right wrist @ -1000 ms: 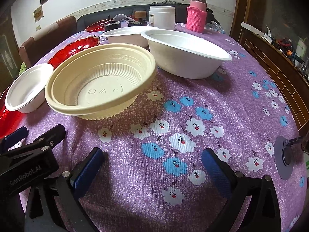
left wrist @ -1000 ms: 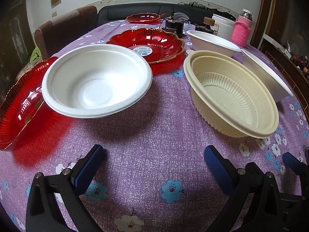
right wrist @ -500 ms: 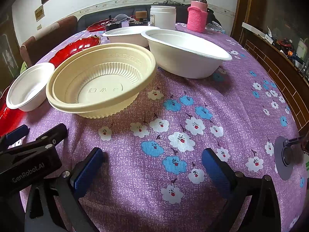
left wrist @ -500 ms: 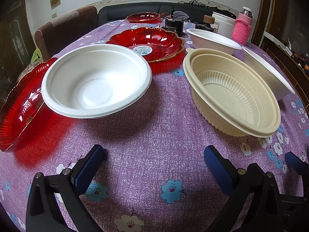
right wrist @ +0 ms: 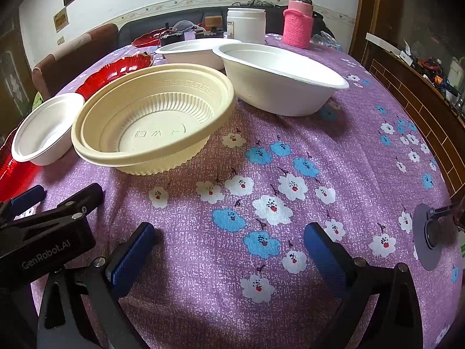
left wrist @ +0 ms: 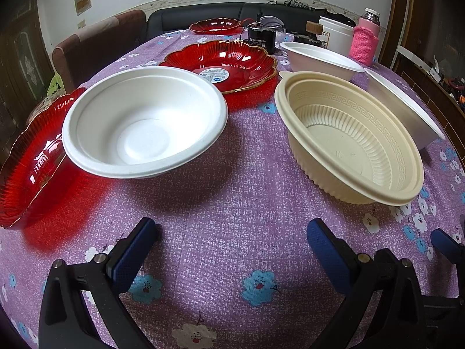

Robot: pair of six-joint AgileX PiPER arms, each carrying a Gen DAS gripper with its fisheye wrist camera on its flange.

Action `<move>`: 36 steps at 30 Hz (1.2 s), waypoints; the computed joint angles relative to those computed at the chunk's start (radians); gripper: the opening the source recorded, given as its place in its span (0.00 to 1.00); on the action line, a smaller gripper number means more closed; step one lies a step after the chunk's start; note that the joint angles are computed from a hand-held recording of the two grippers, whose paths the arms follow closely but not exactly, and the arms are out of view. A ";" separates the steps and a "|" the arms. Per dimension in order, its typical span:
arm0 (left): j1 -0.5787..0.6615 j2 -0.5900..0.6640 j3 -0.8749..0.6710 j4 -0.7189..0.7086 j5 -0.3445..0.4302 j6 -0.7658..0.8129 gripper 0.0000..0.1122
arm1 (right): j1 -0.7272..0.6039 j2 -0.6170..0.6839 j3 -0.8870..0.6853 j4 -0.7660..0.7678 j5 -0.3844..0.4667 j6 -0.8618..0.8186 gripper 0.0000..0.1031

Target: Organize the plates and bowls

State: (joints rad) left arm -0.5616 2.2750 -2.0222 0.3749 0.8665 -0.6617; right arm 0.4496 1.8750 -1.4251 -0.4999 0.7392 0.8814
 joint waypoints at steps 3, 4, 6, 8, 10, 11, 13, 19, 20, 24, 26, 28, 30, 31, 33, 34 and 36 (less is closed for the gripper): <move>0.000 0.001 -0.001 0.000 0.001 0.000 0.92 | 0.001 -0.001 0.002 -0.001 0.000 0.001 0.99; 0.000 0.001 -0.002 0.000 0.001 0.001 0.92 | 0.000 -0.003 0.004 -0.001 -0.001 0.002 0.99; 0.000 0.001 -0.002 0.000 0.001 0.001 0.92 | 0.001 -0.005 0.008 -0.003 -0.002 0.004 0.99; 0.000 0.001 -0.002 0.000 0.001 0.001 0.92 | 0.003 -0.006 0.010 -0.006 -0.001 0.010 0.99; 0.000 0.001 -0.003 0.000 0.002 0.001 0.92 | 0.002 -0.003 0.006 -0.011 0.000 0.015 0.99; 0.000 0.001 -0.003 0.000 0.002 0.001 0.92 | 0.003 0.000 0.003 -0.014 0.003 0.019 0.99; 0.000 0.001 -0.003 -0.001 0.002 0.001 0.92 | 0.004 0.002 -0.001 -0.017 0.006 0.022 0.99; 0.000 0.001 -0.004 -0.001 0.003 0.001 0.92 | 0.004 0.002 -0.002 -0.017 0.005 0.021 0.99; 0.000 0.001 -0.004 -0.001 0.003 0.001 0.92 | 0.003 0.001 -0.001 -0.017 0.004 0.021 0.99; 0.000 0.001 -0.004 0.000 0.003 0.001 0.92 | 0.005 0.003 -0.002 -0.018 0.006 0.023 0.99; -0.001 0.003 -0.006 0.002 0.005 0.001 0.92 | 0.005 0.003 -0.002 -0.018 0.006 0.023 0.99; -0.002 0.002 -0.004 0.003 0.004 -0.003 0.92 | 0.005 0.002 -0.001 -0.018 0.006 0.023 0.99; -0.006 0.005 -0.011 0.007 0.015 -0.016 0.92 | 0.005 0.004 -0.005 -0.014 0.011 0.023 0.99; -0.007 0.011 -0.027 0.001 0.036 -0.013 0.92 | 0.005 0.009 -0.016 -0.007 0.023 0.020 0.99; -0.001 0.023 -0.064 -0.037 0.078 0.031 0.92 | 0.002 0.020 -0.054 0.044 0.074 -0.019 0.99; 0.003 0.028 -0.081 -0.059 0.098 0.065 0.92 | 0.001 0.023 -0.069 0.069 0.096 -0.040 0.99; 0.009 0.031 -0.094 -0.093 0.114 0.121 0.92 | -0.001 0.023 -0.076 0.094 0.113 -0.071 0.99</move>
State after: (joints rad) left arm -0.5527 2.3056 -2.1162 0.2815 0.9809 -0.5409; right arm 0.4491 1.8976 -1.5011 -0.4054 0.8521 0.8100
